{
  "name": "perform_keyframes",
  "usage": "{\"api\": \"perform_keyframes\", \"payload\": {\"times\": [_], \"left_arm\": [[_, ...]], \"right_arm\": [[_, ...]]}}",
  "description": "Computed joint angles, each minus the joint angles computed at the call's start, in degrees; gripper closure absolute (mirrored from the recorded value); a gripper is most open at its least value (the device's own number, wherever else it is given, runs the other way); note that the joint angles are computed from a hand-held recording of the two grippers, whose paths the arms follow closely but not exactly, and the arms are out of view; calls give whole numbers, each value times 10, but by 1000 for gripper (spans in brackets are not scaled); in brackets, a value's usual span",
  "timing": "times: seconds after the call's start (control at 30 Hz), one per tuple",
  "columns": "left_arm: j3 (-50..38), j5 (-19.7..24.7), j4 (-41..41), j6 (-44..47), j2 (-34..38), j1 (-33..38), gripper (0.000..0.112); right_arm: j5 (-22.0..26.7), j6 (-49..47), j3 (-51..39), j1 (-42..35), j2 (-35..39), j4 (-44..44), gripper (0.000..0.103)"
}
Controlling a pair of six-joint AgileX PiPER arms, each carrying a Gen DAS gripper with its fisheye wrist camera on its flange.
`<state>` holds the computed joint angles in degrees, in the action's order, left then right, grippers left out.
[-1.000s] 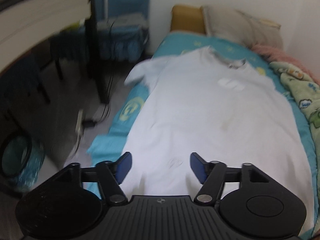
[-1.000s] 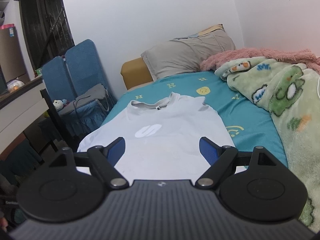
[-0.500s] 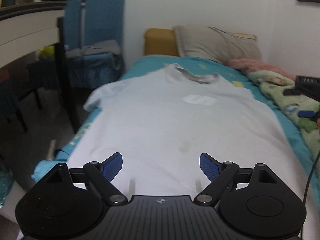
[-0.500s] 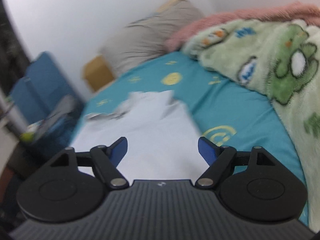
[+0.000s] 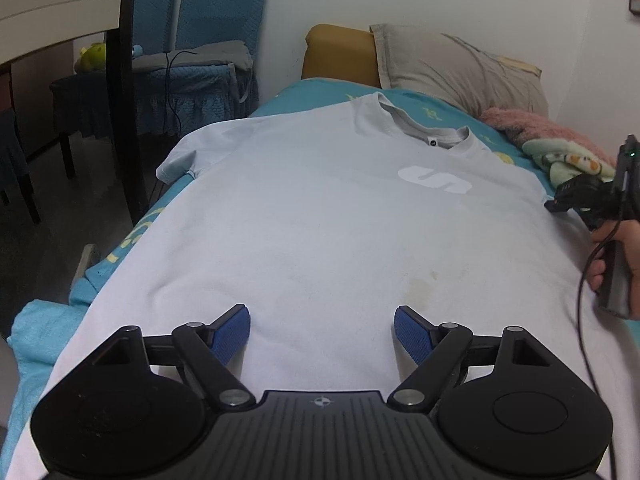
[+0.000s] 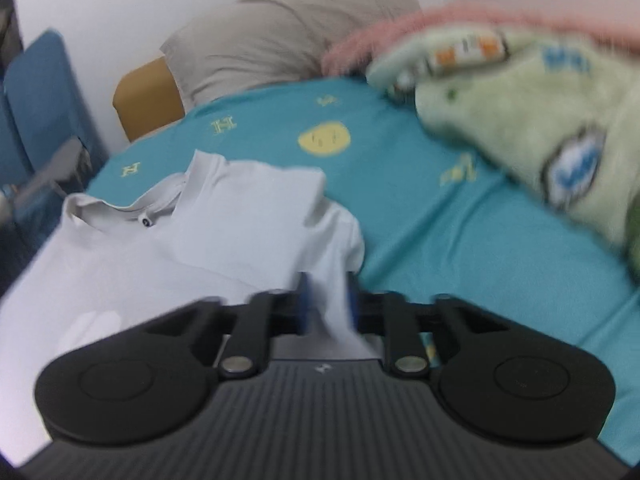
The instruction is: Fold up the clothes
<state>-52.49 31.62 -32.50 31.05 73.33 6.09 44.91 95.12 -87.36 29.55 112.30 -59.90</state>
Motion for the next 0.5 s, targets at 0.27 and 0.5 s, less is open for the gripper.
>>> {"api": "perform_keyframes", "payload": {"times": [0.27, 0.5], "left_arm": [[-30, 19, -23, -7, -7, 54, 34], [-27, 28, -15, -8, -3, 47, 36]], "right_arm": [[140, -328, -287, 118, 176, -25, 95], [63, -410, -321, 138, 193, 86, 94]]}}
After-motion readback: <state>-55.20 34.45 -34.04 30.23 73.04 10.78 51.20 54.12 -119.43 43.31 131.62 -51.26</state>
